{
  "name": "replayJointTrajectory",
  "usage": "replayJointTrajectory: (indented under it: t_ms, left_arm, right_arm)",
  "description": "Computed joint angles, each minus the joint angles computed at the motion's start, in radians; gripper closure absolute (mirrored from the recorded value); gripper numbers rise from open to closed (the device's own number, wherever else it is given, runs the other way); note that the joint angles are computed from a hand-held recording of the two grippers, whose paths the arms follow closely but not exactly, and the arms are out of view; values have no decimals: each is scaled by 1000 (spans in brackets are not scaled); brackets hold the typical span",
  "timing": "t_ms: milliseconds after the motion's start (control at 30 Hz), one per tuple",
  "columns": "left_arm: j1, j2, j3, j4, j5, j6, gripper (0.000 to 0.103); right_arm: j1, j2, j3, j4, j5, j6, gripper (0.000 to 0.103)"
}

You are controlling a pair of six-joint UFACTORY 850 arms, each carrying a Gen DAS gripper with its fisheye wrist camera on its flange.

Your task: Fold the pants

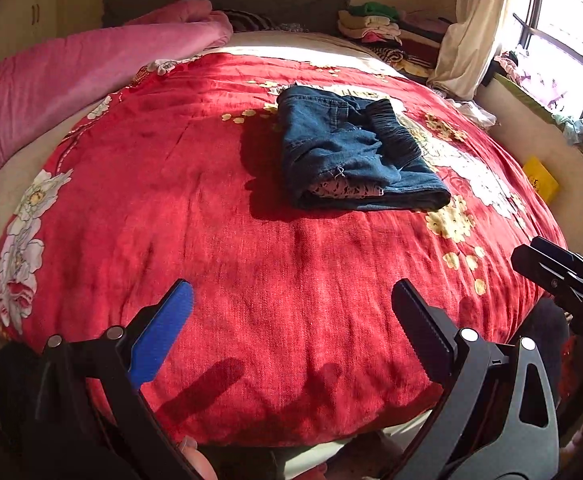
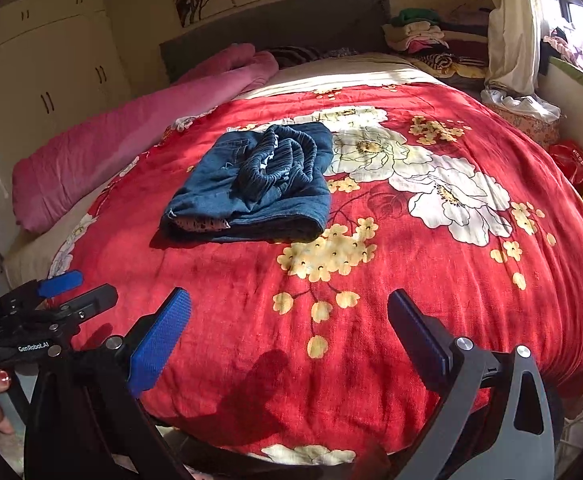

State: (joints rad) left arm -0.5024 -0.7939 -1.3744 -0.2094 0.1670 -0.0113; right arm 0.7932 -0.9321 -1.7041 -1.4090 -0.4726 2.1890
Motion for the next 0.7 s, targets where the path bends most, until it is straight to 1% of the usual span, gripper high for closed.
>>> replayJointTrajectory:
  t_ms: [100,400,700]
  left_arm:
    - [0,-2,-3,-41,-1,38,10]
    - [-2,-4,-6,-52,-3,54,10]
    - [-2,-2,-4,-75,2,71,10]
  right_arm:
    - [0,-3,-1,2,-2,-5,5]
    - [-1,-16,-18,38,-5,-49,5]
    - [-1,-14,-15,37,-4,-44,5]
